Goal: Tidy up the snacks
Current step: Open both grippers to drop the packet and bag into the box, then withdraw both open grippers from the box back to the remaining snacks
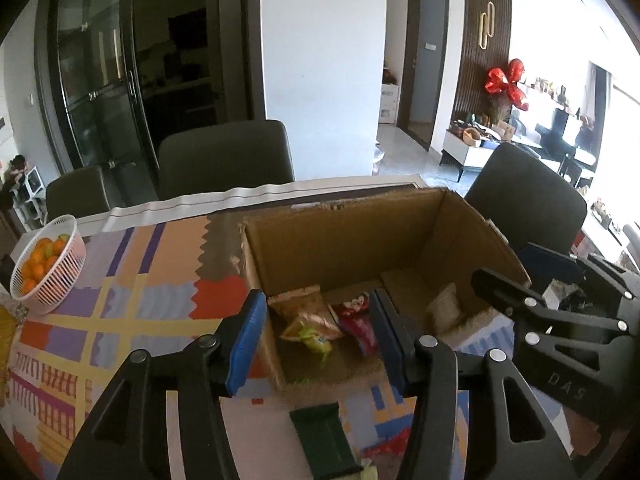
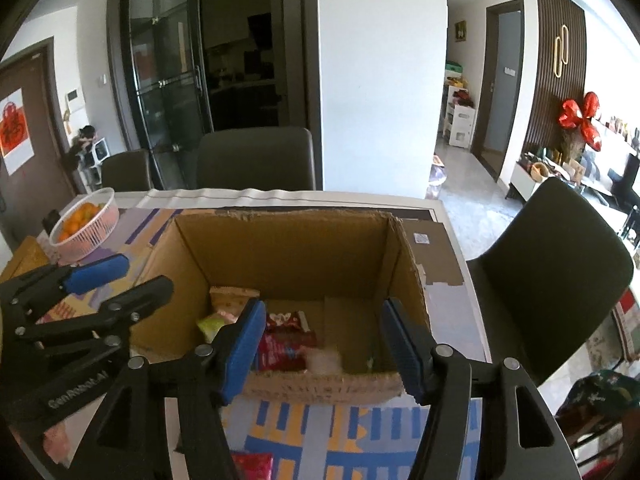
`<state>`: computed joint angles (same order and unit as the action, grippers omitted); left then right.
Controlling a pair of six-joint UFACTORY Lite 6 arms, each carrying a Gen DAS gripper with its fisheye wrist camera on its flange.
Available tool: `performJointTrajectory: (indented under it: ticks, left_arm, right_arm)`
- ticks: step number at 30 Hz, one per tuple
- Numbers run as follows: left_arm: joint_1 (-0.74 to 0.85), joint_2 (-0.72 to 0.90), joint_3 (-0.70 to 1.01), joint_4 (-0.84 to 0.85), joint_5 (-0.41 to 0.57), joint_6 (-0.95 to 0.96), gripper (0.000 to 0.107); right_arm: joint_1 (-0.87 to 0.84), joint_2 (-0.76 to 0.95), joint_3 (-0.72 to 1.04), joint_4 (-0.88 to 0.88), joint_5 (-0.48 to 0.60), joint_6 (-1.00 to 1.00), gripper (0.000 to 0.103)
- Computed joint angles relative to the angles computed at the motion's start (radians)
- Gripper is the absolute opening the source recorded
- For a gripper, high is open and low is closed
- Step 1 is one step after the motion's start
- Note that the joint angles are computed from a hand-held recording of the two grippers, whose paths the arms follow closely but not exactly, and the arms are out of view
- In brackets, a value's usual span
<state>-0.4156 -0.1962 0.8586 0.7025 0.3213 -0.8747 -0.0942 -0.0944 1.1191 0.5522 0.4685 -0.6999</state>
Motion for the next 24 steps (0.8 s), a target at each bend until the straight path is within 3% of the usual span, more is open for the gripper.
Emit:
performJointTrajectory:
  ticks: [11,24]
  left_arm:
    - [-0.16,-0.276,-0.21,0.112,0.102,-0.146,0.053]
    - [-0.393,-0.541,-0.395,0.175,0.308,-0.289,0.052]
  right_arm:
    - [-0.09,-0.268,-0.23,0.16,0.096,-0.194,0.061]
    - [-0.152,-0.505,-0.43,0.168,0.196,-0.227,0.061]
